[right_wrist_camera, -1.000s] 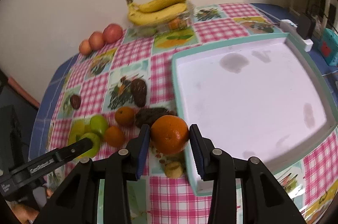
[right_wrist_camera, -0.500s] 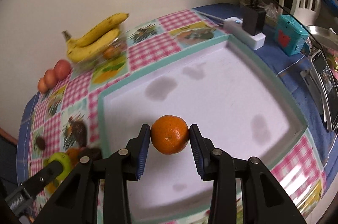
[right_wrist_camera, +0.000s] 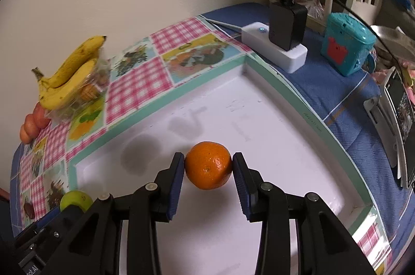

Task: Organize fruits
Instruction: 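Carry the tangerine into the white tray and open the right tool while the left releases the plum there, then grasp a small tan round fruit with the right tool while the left grasps another green plum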

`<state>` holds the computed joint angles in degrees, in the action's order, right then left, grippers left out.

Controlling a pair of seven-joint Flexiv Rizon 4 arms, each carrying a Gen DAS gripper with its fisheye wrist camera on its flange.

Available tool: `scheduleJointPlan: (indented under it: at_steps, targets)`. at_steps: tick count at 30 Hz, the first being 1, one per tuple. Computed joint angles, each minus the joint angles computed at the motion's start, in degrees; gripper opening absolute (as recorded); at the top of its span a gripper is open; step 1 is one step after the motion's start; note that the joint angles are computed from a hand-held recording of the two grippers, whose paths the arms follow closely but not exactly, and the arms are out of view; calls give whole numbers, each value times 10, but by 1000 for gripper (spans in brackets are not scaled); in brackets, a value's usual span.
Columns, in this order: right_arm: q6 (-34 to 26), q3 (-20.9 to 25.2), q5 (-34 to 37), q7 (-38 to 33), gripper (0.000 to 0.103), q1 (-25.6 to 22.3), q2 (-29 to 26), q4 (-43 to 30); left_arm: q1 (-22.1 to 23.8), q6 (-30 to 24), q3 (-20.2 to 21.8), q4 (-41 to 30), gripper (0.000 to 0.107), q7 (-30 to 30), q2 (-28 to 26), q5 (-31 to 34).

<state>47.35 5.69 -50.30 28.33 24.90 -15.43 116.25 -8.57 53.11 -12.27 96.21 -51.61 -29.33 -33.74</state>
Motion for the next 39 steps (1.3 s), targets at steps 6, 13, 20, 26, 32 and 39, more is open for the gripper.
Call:
scheduleJointPlan:
  at_steps: [6,13,20,26,32,39]
  targets:
    - [11,-3,6,-8,40,-5,-6,0,-5,-18,9,-11,51,-17,-12,24]
    - [6,-1,23,-16,40,-4,-5,-2,5,-27,0,10,53,-6,13,3]
    - [-26,8,8,-1,50,9,21,1,15,-15,19,52,59,9,64,-25]
    - [-54,28,12,-9,57,27,23,-19,21,35,73,74,78,-63,80,31]
    - [-56,37,39,-33,69,53,-5,-55,21,127,142,84,103,-194,80,171]
    - [-80,35,67,-61,84,93,-41,-110,39,147,188,72,103,-306,74,286]
